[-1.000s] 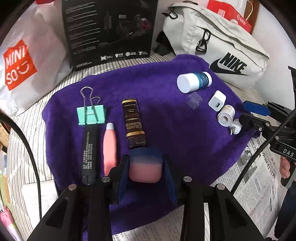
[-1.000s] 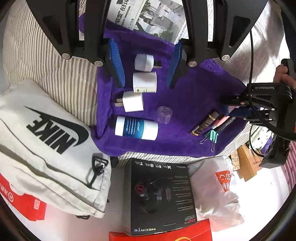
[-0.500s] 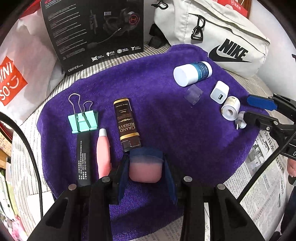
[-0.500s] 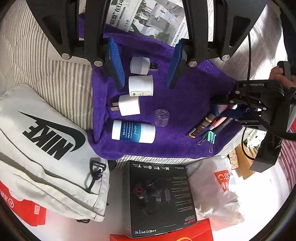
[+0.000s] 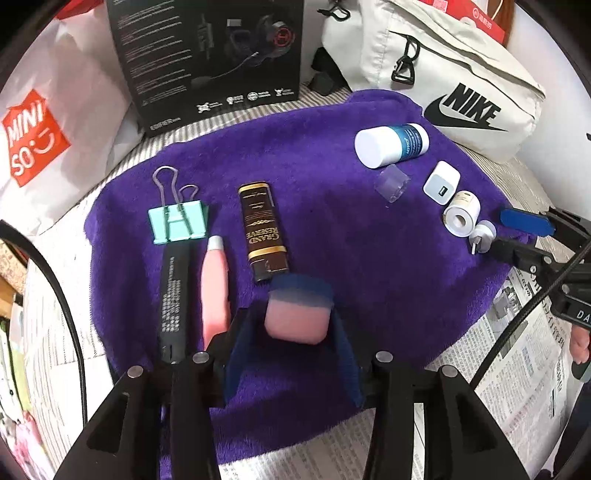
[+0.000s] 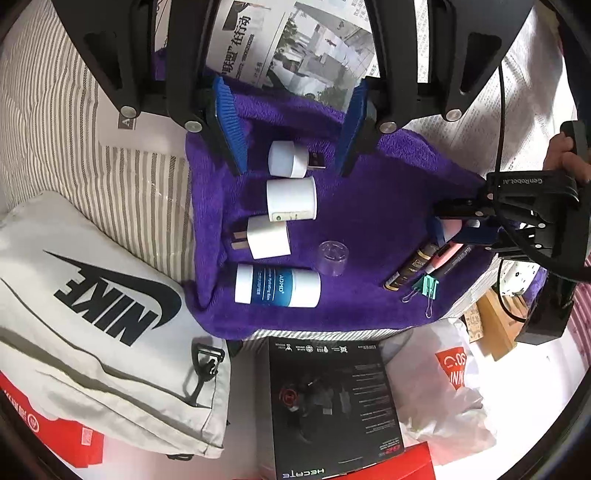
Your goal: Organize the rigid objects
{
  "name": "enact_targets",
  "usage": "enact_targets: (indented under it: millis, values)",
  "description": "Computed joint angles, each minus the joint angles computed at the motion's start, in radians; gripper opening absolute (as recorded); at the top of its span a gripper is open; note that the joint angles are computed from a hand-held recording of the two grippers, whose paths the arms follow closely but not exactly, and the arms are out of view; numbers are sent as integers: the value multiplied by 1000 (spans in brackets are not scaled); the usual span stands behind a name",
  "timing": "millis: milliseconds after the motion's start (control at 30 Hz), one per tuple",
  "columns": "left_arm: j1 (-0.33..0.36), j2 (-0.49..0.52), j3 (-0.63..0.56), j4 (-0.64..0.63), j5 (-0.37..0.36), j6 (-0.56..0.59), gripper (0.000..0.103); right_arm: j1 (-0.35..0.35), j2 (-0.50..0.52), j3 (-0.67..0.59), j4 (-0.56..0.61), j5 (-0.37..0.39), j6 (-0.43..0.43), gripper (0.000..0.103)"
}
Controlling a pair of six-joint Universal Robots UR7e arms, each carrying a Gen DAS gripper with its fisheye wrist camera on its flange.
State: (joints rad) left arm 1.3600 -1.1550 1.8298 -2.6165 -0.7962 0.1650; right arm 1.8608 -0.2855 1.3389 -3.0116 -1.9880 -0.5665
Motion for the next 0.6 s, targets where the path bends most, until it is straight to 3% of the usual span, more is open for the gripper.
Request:
enact_targets:
  millis: [167,467,533,600]
  values:
    - [-17,-34,40,-9,13,-5,54,3,6,-10,12,-8,26,54]
    - [-46,-114,130,-67,53,-50,77,21,30,-42,33,-51,73,69]
    - [-57,-133,157,-80,74,-59,78,25,25,-40,52,-49,95,75]
    - [-71,-145,180,-96,107,-72,81,33,10,-22,63,-45,111,87]
